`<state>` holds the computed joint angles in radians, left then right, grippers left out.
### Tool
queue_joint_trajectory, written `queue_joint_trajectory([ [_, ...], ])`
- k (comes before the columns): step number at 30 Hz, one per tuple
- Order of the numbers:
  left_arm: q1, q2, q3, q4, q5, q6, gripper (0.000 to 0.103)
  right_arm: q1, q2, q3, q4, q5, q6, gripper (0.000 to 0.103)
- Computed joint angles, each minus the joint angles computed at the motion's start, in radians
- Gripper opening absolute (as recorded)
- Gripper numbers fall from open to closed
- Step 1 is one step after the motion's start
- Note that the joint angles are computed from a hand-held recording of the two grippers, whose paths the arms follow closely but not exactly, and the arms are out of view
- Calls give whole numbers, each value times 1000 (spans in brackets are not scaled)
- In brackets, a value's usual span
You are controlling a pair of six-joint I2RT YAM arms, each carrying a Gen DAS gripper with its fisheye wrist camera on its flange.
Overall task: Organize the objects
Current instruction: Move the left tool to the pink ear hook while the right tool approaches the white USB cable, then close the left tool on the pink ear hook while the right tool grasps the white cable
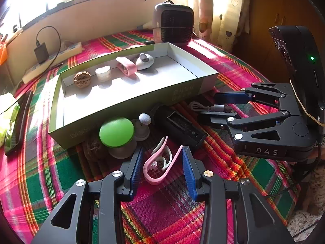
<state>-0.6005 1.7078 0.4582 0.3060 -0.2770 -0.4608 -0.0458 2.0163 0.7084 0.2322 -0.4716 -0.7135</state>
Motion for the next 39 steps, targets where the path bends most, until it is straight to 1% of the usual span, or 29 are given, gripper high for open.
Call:
queue_joint_trajectory([
  [4,-6,0,0,-3,-12,-16,36,-6,-4,-4,-7,-9,-15,49],
  [7,-19,7,7,-15,-41,-31,31,-12,-6,-5,-17,-23,-31,40],
  [8,-22,9,9,-21,-52,-35,28,-13,-8,-6,-21,-28,-37,36],
  [9,-24,9,12,-27,-61,-42,25,-13,-9,-8,-21,-30,-41,34],
  [11,-23,7,10,-28,-66,-52,22,-14,-10,-10,-24,-34,-48,32],
  [12,-22,5,8,-28,-66,-56,22,-14,-11,-10,-25,-35,-49,31],
  [18,-35,9,10,-32,-87,-84,22,-18,-13,-11,-33,-46,-53,16],
  [30,-36,4,1,-21,-86,-104,22,-20,-13,-15,-28,-45,-39,16],
  [39,-37,-7,-12,-16,-85,-111,22,-29,-22,-18,-48,-64,-27,16],
])
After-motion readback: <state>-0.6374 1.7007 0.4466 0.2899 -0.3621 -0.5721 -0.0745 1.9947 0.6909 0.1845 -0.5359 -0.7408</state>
